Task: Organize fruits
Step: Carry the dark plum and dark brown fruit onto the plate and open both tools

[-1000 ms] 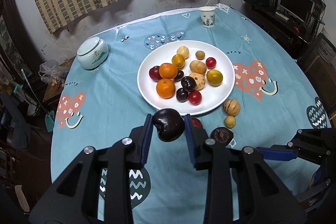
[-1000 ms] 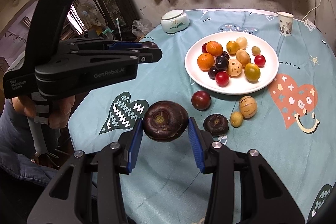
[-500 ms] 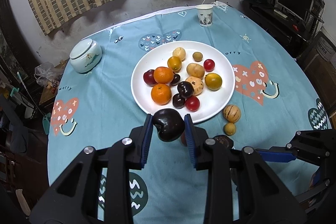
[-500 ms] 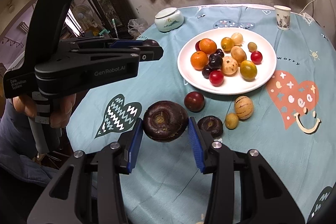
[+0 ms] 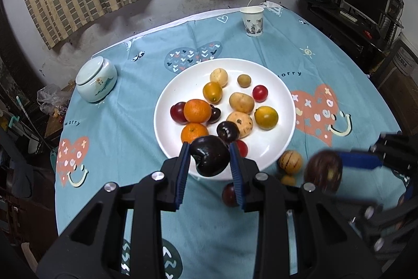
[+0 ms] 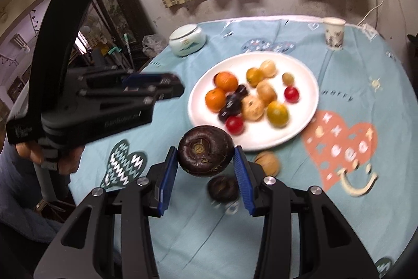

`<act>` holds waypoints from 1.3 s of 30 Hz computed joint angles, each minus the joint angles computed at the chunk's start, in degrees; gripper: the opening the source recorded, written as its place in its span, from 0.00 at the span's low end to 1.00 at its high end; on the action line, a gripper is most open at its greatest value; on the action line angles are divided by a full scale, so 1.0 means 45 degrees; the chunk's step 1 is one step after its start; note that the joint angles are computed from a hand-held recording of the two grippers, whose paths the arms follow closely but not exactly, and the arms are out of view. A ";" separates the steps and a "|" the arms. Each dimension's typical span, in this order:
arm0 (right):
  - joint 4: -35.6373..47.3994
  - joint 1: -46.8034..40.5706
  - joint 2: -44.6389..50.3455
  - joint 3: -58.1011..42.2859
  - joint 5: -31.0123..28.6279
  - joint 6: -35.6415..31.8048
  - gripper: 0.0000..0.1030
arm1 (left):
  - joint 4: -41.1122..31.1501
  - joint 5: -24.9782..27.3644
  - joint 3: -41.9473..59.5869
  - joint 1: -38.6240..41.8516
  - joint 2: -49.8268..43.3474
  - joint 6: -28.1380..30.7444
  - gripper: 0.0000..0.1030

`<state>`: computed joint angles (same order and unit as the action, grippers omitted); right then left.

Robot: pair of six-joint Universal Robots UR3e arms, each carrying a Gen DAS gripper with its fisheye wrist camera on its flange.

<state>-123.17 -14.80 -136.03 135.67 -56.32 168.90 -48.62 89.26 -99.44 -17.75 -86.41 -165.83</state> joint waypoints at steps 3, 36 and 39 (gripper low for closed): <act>-0.1150 0.0085 0.1046 -0.0336 -0.0471 0.0082 0.43 | 0.0120 0.0004 0.0277 -0.0056 -0.0445 -0.0096 0.30; -0.7393 0.1815 1.1354 -0.4626 -0.4137 0.1267 0.70 | 0.0701 -0.0532 0.4242 0.0703 -0.5708 -0.1264 0.57; -0.7530 0.1665 1.0786 -0.4156 -0.4172 0.1061 0.70 | 0.0709 -0.0643 0.3999 0.0967 -0.5346 -0.1350 0.57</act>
<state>-157.06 -7.31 -87.49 116.97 -75.10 173.67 -45.43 86.37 -81.45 -13.40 -110.46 -171.90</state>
